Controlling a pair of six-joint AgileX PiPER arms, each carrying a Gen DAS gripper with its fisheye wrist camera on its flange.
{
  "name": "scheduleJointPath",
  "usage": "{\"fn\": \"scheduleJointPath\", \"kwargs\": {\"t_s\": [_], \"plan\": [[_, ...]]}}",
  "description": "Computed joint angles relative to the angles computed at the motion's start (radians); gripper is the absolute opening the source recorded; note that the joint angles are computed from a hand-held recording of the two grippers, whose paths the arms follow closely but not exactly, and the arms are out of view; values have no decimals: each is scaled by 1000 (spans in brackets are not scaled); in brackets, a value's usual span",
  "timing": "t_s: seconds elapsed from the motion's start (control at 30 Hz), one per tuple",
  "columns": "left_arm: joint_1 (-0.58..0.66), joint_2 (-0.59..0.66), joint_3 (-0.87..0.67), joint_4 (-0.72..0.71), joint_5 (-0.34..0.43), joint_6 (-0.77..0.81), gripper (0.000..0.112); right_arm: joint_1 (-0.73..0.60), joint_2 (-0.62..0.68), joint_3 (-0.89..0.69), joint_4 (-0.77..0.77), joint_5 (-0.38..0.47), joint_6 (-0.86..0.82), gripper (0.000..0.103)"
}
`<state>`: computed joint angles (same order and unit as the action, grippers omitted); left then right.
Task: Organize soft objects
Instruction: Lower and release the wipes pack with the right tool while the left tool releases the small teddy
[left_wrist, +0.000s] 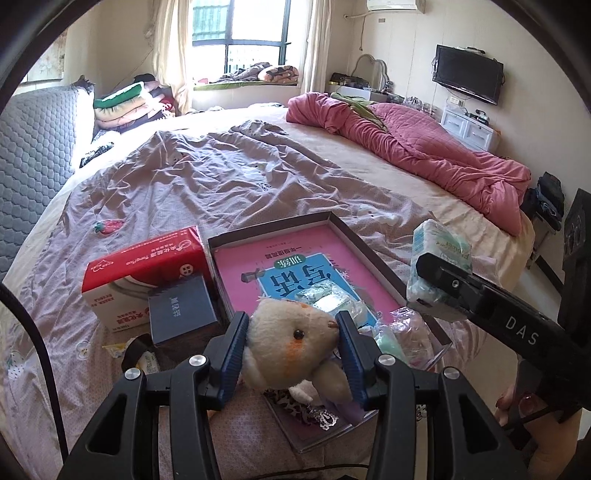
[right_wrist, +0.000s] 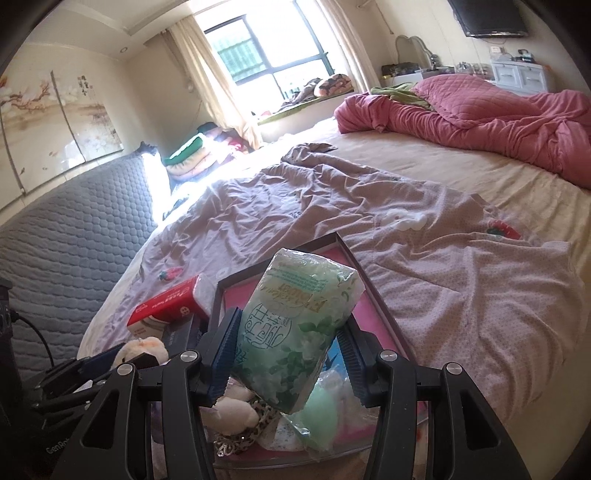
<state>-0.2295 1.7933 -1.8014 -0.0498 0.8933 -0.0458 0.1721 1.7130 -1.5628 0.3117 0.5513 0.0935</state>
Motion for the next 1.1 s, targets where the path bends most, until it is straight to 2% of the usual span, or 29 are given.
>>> {"fn": "scheduleJointPath", "kwargs": {"t_s": [0.5, 0.97, 1.1], "plan": [[-25, 140, -130, 2, 57, 4, 48, -45, 40, 11, 26, -18, -26, 53], [-20, 211, -180, -12, 81, 0, 48, -19, 199, -118, -44, 85, 4, 54], [-18, 218, -187, -15, 85, -3, 48, -11, 223, -132, -70, 88, 25, 54]]}}
